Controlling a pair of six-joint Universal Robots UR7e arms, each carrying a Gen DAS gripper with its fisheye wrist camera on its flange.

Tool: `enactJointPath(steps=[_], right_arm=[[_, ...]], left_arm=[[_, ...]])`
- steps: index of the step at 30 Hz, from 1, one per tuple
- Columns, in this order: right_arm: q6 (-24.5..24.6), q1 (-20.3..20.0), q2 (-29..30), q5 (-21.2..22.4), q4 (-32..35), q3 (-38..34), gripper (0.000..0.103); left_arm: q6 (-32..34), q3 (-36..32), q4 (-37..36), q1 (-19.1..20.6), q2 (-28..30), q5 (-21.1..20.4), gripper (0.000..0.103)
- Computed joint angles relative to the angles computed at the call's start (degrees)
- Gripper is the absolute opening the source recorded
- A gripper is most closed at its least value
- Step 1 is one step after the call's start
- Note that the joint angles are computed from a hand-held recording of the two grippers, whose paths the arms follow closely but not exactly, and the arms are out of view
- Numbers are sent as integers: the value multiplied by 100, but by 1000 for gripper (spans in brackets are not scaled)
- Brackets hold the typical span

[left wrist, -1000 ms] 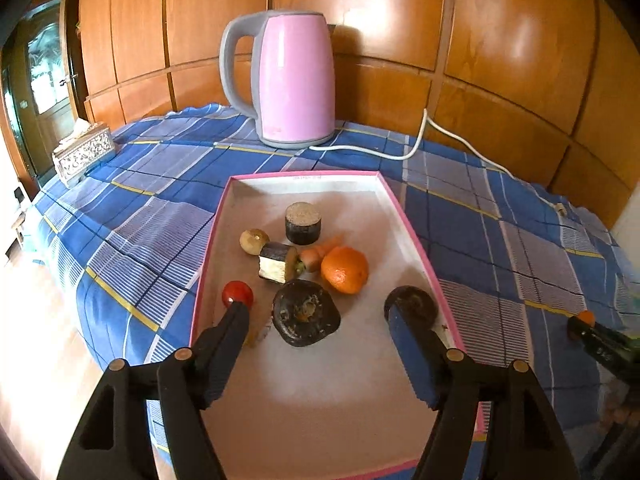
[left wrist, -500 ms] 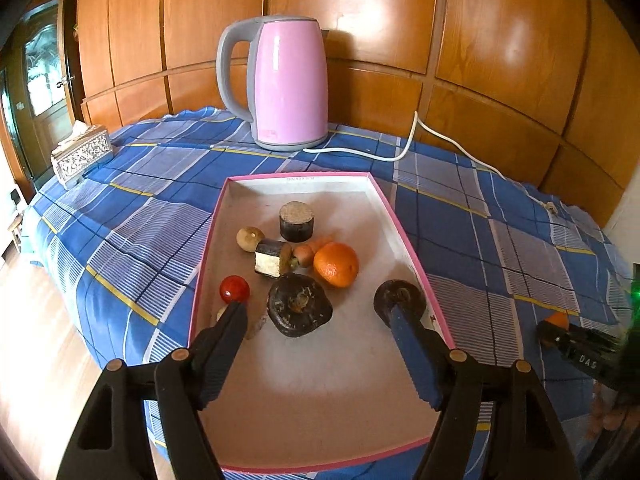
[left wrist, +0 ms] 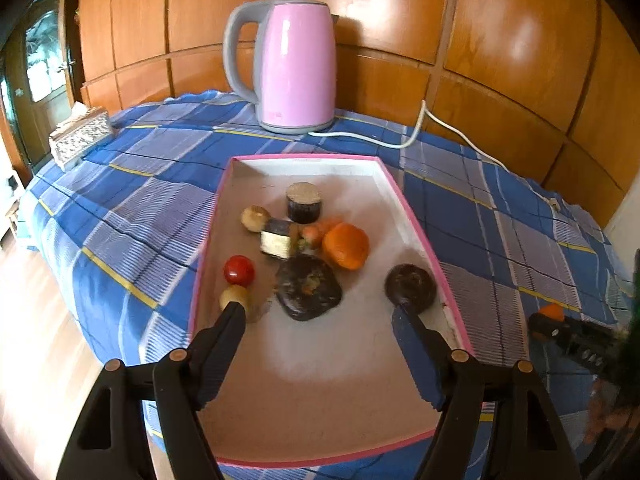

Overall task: Organize fruits
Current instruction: 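Carry the orange into the tray and open the right gripper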

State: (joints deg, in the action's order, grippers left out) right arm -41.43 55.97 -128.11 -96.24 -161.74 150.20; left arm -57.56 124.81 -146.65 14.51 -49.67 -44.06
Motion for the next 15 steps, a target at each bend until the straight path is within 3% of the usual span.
enactJointPath(steps=[6, 11, 15], right_arm=[[324, 669, 210, -15, 341, -294, 40], [751, 1711, 993, -306, 294, -633, 40], [1115, 2286, 1699, -413, 115, -935, 40]], left_arm=[[-413, 117, 396, 72, -223, 209, 76], [-583, 228, 355, 132, -315, 317, 76], [-609, 253, 329, 151, -315, 352, 77]])
